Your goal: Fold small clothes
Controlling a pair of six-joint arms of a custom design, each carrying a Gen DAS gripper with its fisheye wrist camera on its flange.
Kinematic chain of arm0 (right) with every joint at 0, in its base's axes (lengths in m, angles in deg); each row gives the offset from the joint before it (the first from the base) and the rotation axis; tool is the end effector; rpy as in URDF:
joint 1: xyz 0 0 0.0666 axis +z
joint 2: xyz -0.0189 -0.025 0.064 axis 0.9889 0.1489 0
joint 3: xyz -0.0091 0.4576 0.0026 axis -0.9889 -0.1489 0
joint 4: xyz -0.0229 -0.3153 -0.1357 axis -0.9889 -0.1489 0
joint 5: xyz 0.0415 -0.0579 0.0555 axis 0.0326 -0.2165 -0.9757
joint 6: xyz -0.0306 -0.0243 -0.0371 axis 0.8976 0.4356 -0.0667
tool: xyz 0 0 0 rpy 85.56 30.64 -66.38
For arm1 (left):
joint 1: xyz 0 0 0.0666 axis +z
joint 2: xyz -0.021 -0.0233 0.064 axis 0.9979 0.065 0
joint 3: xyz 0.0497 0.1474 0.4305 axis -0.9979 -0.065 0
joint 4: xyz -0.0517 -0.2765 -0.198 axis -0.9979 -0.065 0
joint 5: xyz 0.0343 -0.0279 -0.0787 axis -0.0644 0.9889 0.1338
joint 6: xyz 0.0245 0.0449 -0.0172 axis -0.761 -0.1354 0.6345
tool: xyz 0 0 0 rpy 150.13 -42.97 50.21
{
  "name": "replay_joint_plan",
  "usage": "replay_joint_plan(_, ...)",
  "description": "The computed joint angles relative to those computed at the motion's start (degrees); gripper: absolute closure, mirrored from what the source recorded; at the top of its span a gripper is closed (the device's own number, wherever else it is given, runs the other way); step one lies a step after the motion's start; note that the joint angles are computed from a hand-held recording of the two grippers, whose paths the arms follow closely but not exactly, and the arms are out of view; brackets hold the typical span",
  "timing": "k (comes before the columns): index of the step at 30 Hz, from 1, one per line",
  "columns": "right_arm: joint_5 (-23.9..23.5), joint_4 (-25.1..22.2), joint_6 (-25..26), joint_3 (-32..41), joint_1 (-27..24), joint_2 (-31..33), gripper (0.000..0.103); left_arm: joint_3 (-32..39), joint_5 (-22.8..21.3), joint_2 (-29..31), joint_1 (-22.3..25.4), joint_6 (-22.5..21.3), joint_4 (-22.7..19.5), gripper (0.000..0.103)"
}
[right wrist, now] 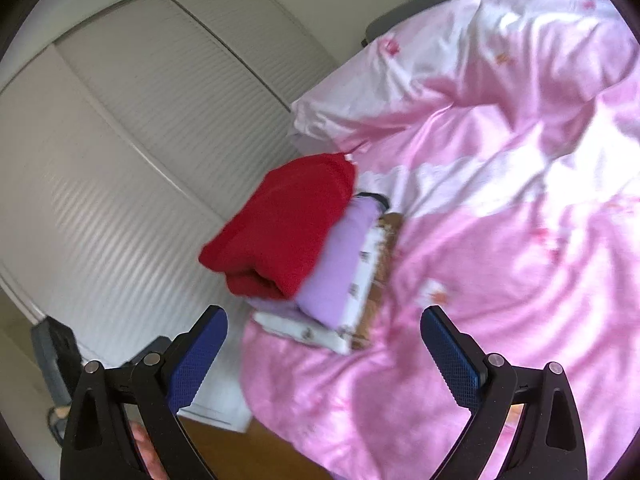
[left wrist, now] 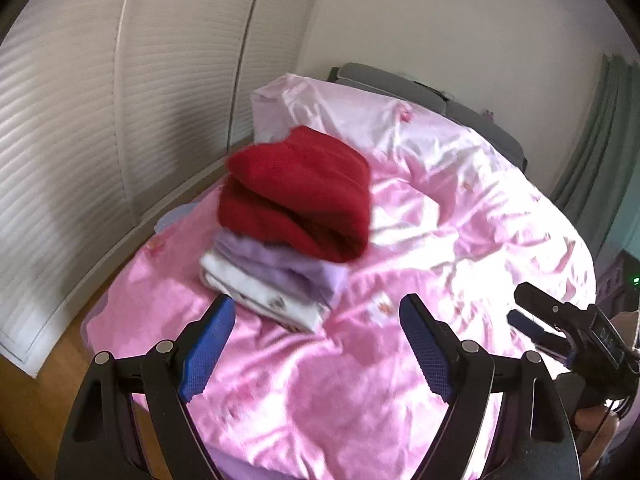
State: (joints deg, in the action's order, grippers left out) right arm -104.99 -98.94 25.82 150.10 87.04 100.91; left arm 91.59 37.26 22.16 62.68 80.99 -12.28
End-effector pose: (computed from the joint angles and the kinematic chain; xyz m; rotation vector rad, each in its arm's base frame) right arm 0.4932 0.0673 0.6576 -0.0160 2.2417 0.8907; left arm 0.3830 -0.1591 0.6984 -0.2266 2.2560 -0.2329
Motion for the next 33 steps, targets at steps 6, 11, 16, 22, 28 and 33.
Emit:
replay_joint_plan(6, 0.59, -0.08, 8.82, -10.91, -7.52, -9.97, 0.005, -2.93, -7.31, -1.53, -12.80, 3.53, 0.73, 0.019)
replay_joint_plan(11, -0.69, -1.49, 17.68, -18.38, -16.65, -17.71, 0.005, -4.78, -11.61, -0.63, -22.33, 6.13, 2.16, 0.019)
replay_joint_plan(16, -2.21, -3.67, 25.81, -23.25, -26.61, -23.24, 0.005, -5.26, -15.27, 1.01, -29.94, 7.23, 3.30, 0.019)
replay_joint_plan(22, -3.64, -5.95, 34.68, -27.16, -39.02, -28.09, 0.005, -5.00, -22.24, 3.32, -36.47, 8.59, 2.70, 0.019)
replay_joint_plan(28, -6.18, -6.74, 41.72, -29.51, -49.99, -31.12, 0.005, -6.54, -26.90, 4.74, -42.11, 10.26, 3.96, 0.019)
replay_joint_plan(33, -8.44, -6.31, 46.20, -31.47, -56.73, -33.18, 0.005, -6.45, -29.42, 6.20, -45.15, 9.74, 4.01, 0.019)
